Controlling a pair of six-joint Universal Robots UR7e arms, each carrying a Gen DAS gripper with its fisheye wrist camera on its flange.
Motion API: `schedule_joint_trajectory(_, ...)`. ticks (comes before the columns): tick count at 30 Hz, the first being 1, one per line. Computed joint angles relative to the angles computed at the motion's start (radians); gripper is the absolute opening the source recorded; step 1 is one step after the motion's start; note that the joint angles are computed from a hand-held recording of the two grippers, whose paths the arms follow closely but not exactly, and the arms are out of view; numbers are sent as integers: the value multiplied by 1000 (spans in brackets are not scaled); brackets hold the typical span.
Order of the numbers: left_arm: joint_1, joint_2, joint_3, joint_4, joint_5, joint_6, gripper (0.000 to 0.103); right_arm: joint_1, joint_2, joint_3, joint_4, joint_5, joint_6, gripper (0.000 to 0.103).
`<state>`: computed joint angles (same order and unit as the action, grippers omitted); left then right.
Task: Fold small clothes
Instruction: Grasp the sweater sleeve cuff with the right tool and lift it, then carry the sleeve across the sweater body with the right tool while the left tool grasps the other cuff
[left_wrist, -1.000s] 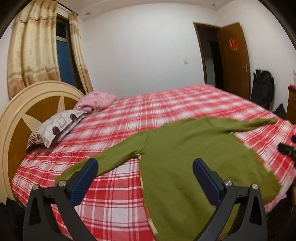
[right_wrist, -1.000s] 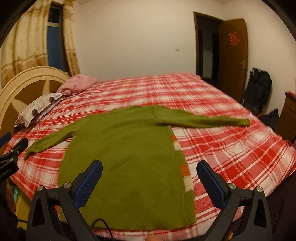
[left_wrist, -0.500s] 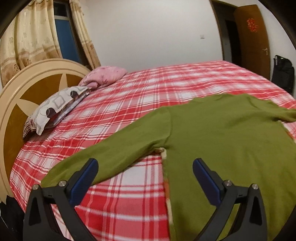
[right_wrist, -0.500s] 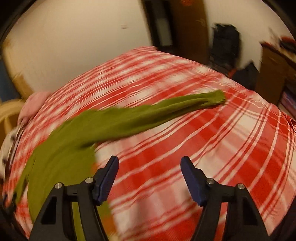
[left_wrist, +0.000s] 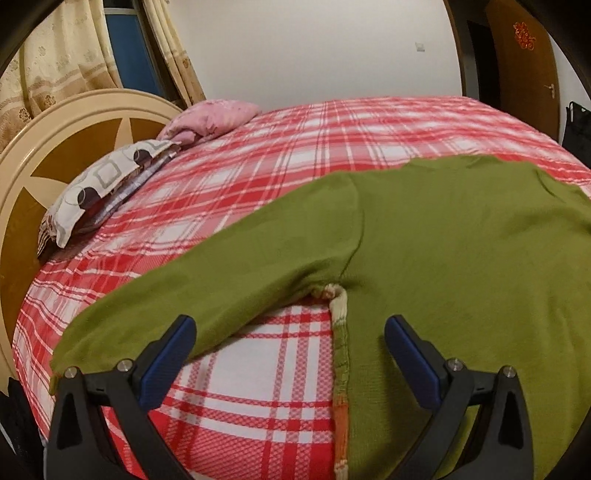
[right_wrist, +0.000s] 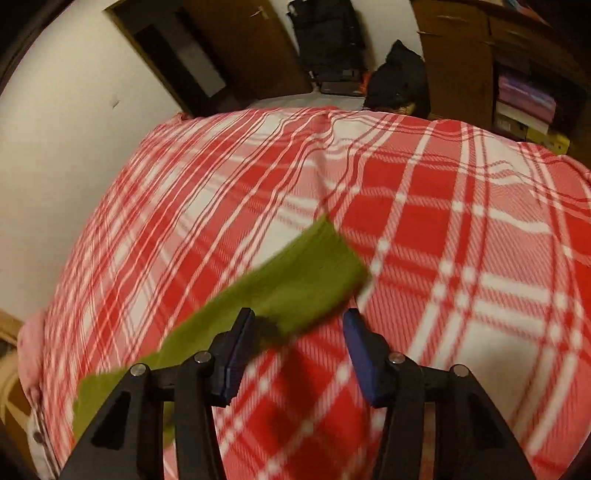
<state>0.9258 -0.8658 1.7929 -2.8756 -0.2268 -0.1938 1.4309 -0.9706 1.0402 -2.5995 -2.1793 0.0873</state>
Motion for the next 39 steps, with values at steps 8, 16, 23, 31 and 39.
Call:
schedule_joint_trajectory(8, 4, 12, -2, -59, -7, 41, 103, -11, 76, -118, 0, -11, -74, 9)
schedule_joint_trajectory(16, 7, 12, 3, -103, -30, 57, 103, 58, 83, -86, -198, -63, -299, 7)
schedule_joint_trajectory(23, 6, 12, 16, -170, -37, 91, 103, 180, 145, -121, -302, -28, -517, 7)
schedule_joint_trajectory(31, -6, -38, 60, -136, -46, 12, 103, 342, 226, -59, -326, 76, -742, 7)
schedule_joint_trajectory(39, -22, -74, 83, -165, -49, 14, 103, 417, 266, 103, -192, 220, -799, 8)
